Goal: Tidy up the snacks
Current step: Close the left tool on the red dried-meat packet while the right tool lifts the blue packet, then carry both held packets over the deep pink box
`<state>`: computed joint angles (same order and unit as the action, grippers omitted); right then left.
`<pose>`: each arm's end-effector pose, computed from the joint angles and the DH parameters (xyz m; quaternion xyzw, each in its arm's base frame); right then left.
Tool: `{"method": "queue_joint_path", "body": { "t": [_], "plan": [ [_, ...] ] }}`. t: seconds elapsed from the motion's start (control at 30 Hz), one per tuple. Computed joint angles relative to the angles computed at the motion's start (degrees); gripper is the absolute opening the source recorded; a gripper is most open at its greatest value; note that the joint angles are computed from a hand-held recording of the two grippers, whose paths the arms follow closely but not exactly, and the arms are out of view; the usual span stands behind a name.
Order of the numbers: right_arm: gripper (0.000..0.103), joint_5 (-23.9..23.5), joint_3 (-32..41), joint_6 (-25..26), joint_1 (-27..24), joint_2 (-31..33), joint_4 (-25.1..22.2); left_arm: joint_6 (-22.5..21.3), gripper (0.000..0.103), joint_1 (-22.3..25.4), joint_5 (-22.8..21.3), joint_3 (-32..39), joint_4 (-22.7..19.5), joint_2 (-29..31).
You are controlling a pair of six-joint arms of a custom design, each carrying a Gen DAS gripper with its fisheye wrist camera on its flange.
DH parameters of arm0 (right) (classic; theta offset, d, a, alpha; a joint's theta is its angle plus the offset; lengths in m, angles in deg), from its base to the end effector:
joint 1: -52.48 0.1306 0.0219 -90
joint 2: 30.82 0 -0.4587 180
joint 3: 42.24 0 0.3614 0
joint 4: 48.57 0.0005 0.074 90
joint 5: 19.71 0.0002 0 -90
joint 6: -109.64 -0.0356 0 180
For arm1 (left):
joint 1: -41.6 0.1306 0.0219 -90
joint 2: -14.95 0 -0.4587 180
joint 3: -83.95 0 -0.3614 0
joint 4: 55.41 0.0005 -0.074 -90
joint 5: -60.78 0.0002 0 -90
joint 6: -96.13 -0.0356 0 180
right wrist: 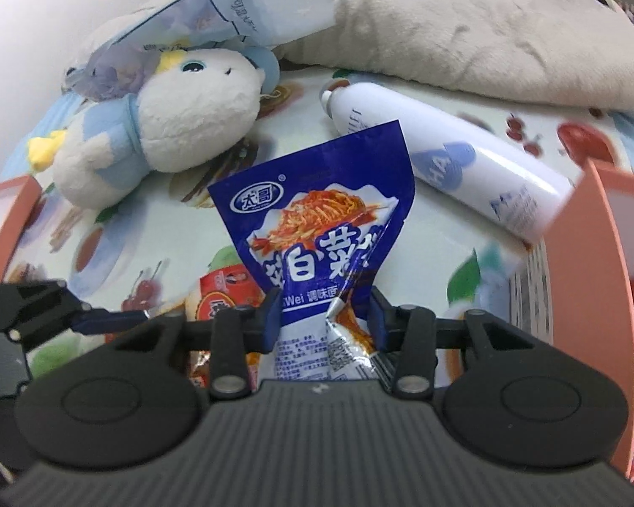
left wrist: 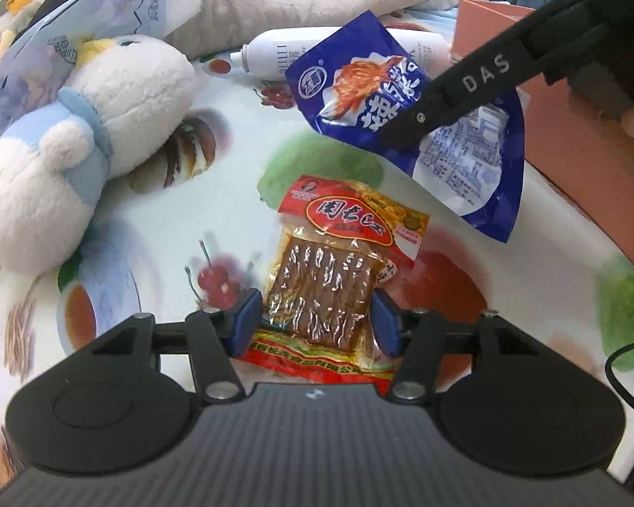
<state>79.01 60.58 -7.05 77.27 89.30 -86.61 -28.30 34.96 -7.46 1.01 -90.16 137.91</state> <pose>0.6008 0.2710 0.3300 0.0384 0.9513 0.0636 0.2991 0.6429 -0.0886 0.2642 0.3780 0.8729 -0.1175 0.2854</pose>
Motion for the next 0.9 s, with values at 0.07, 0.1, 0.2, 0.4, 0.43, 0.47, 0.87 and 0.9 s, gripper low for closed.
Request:
{"method": "queue_joint_path", "body": {
  "t": [0.07, 0.1, 0.2, 0.4, 0.43, 0.47, 0.87, 0.9],
  "plan": [
    [0.044, 0.5, -1.7, -1.4, 0.5, -1.3, 0.6, 1.2, 0.062, 0.1, -0.5, -2.0, 0.7, -1.3],
    [0.044, 0.7, -2.6, -2.2, 0.7, -1.9, 1.0, 1.5, 0.062, 0.2, -0.6, -3.0, 1.2, -2.0],
    [0.044, 0.9, -5.2, -4.6, 1.6, -3.6, 1.9, 3.7, 0.062, 0.4, -1.3, -5.7, 2.2, -3.8],
    [0.044, 3.8, -8.2, -6.9, 4.0, -6.0, 1.2, 9.7, 0.061, 1.6, -1.4, -10.4, 3.8, -7.3],
    [0.044, 4.1, -8.8, -7.8, 4.3, -6.5, 1.3, 10.8, 0.061, 1.9, -1.3, -11.2, 4.0, -8.0],
    [0.044, 4.4, -9.4, -8.7, 4.8, -7.2, 1.4, 11.6, 0.061, 2.1, -1.2, -12.1, 4.4, -8.7],
    [0.044, 8.7, -14.8, -17.7, 11.3, -13.9, 0.5, 24.0, 0.061, 4.9, -0.6, -20.5, 7.9, -18.4],
    [0.044, 9.0, -15.2, -18.4, 11.9, -14.3, 0.3, 24.8, 0.061, 5.2, -0.5, -20.7, 7.2, -19.0]
  ]
}}
